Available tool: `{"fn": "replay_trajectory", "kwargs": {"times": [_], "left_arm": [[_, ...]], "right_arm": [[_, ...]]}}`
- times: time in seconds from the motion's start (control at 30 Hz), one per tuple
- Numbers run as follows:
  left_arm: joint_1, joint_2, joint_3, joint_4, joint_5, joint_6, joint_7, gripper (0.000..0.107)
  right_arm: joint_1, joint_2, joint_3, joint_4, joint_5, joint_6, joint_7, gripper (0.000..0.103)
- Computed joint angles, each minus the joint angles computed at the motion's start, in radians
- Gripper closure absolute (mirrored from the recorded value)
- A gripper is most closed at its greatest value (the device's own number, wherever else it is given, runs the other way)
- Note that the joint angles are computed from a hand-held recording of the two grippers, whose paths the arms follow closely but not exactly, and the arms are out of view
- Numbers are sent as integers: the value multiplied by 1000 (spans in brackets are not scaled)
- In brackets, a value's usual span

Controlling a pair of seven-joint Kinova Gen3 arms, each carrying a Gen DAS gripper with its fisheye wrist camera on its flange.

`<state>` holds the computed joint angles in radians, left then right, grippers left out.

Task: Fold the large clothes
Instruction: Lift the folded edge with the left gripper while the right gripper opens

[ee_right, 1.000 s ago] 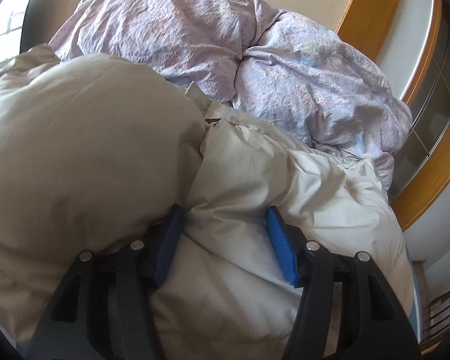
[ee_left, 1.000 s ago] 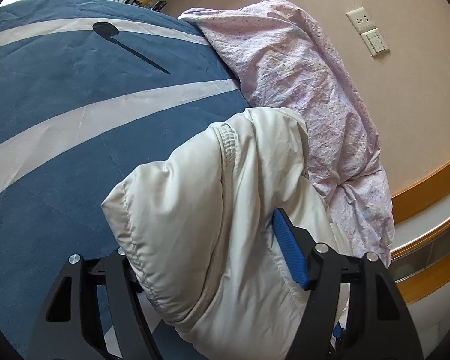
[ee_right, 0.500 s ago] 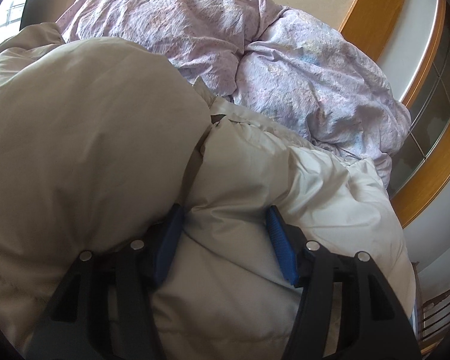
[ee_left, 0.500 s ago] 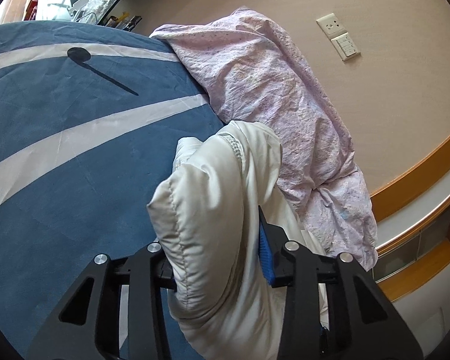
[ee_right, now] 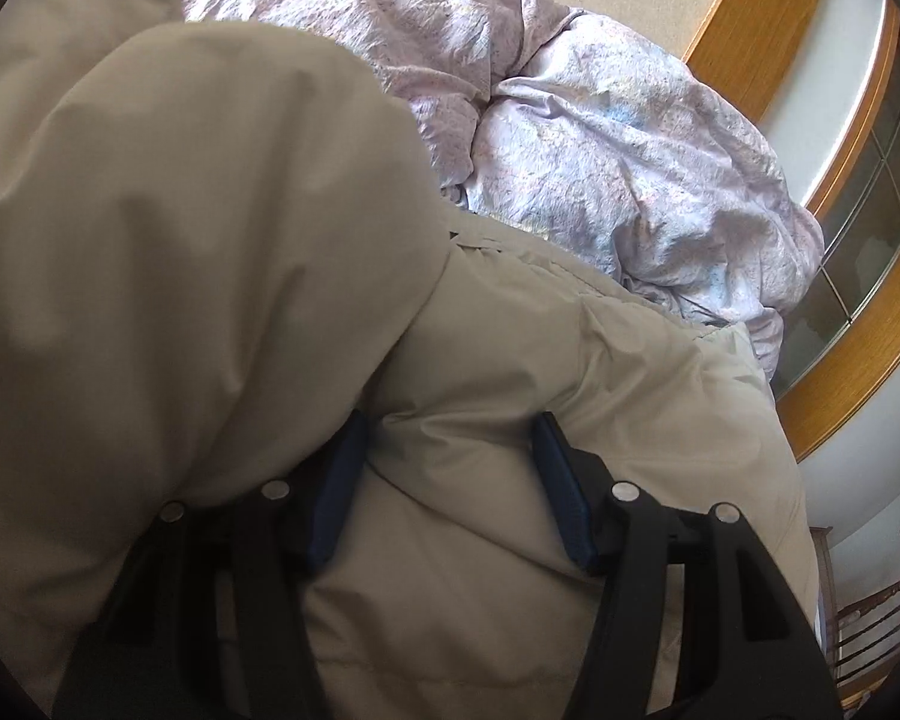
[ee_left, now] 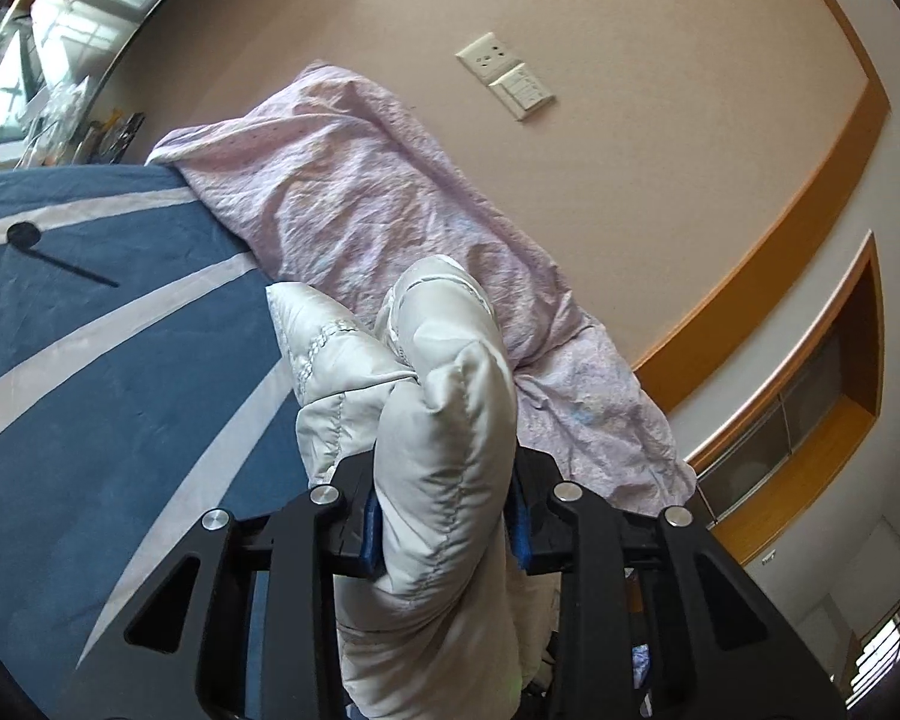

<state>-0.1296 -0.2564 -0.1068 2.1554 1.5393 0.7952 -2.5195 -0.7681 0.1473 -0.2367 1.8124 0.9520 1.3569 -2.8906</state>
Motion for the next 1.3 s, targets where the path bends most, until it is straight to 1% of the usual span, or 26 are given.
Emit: {"fn": "replay_trajectory", "kwargs": {"times": [0.07, 0.2, 0.3, 0.37, 0.43, 0.5, 0.63, 0.7, 0.77, 0.93, 1.03, 1.13, 1.3], "left_arm": [[15, -23, 21, -7, 18, -10, -33, 76], [53, -63, 74, -28, 25, -78, -59, 76], [85, -75, 95, -46, 27, -113, -65, 76], [104, -86, 100, -48, 33, -128, -76, 76], [121, -95, 114, -51, 41, -149, -88, 76], [137, -102, 132, -54, 50, -169, -106, 76], [172, -118, 179, -64, 62, -216, -153, 76], [194, -118, 205, -77, 67, -228, -179, 76], [219, -111, 223, -89, 66, -232, -194, 76], [297, -59, 283, -133, 60, -244, -232, 76], [357, -12, 321, -162, 36, -271, -237, 76], [417, 35, 356, -191, -18, -312, -201, 76], [507, 92, 400, -215, -114, -409, -134, 76]], "right_arm": [[2, -3, 0, 0, -1, -2, 10, 44], [18, -31, -2, 11, -7, -23, 53, 44], [36, -84, -13, 30, -19, -37, 82, 36], [44, -139, -34, 66, -7, -46, 66, 32], [59, -197, -60, 99, 2, -38, 37, 31], [86, -259, -77, 127, -10, -61, 22, 30], [148, -387, -94, 179, -40, -81, 10, 25], [184, -427, -93, 196, -54, -80, 16, 24], [224, -471, -75, 214, -78, -81, 31, 23], [318, -593, 11, 254, -137, -122, 78, 23], [361, -658, 90, 265, -171, -161, 129, 23], [396, -714, 156, 264, -205, -191, 179, 23], [448, -776, 197, 257, -238, -214, 262, 23]]}}
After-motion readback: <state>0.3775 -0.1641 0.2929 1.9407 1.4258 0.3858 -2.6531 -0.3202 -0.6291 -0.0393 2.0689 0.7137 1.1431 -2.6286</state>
